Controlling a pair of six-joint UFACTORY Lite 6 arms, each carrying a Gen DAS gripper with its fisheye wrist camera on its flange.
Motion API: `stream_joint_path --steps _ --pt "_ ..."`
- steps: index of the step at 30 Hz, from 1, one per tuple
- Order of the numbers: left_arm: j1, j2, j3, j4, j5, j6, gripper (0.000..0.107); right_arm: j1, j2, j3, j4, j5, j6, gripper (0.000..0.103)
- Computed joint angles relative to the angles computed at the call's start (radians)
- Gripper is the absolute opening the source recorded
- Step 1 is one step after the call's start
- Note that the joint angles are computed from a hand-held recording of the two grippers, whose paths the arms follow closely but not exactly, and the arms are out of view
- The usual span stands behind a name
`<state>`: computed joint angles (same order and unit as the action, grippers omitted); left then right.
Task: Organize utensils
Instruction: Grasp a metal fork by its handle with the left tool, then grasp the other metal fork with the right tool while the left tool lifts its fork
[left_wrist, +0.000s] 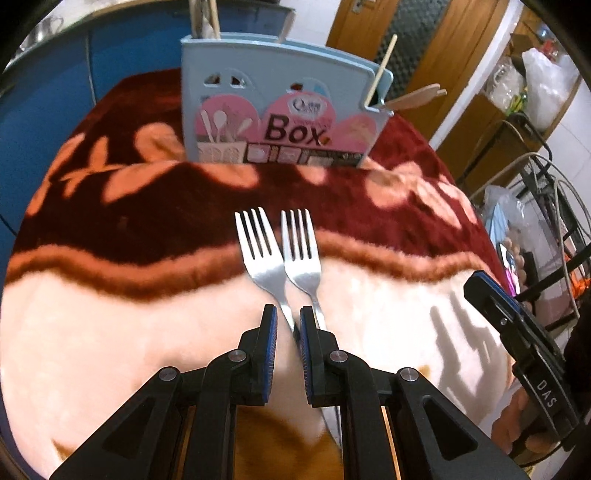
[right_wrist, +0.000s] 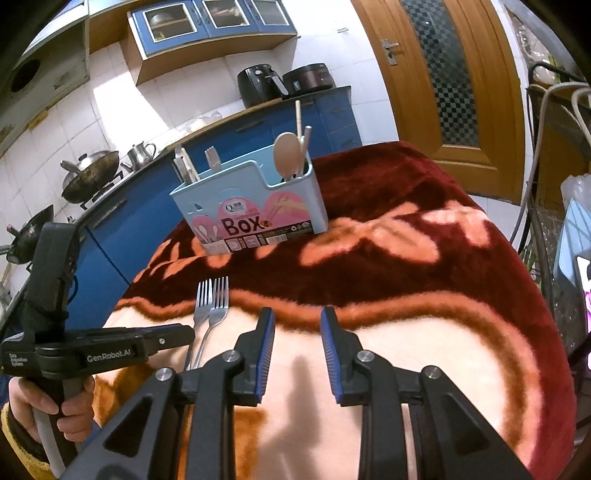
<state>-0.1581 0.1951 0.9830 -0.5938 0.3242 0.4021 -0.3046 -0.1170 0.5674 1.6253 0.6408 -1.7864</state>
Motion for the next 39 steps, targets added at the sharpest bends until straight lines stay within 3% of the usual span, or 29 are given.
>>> stream_joint_path --steps 12,17,27,34,39 --pt "0.034 0.214 0.28 0.097 0.24 -0.077 0.012 -0.023 0.019 0.01 -0.019 0.019 0.01 0.032" --pt "0.041 0.233 0.309 0.101 0.262 -0.104 0.01 -0.008 0.007 0.011 -0.038 0.003 0.04 0.032" --pt "0.126 0.065 0.074 -0.266 0.108 0.295 0.002 0.065 -0.054 0.02 -0.135 -0.078 0.171 0.033" --pt "0.249 -0.008 -0.02 -0.475 0.153 0.543 0.002 0.173 -0.01 0.081 -0.268 -0.116 0.361 0.033" --pt "0.339 -0.109 -0.108 -0.611 0.169 0.73 0.002 0.278 0.047 0.172 -0.46 -0.132 0.593 0.033"
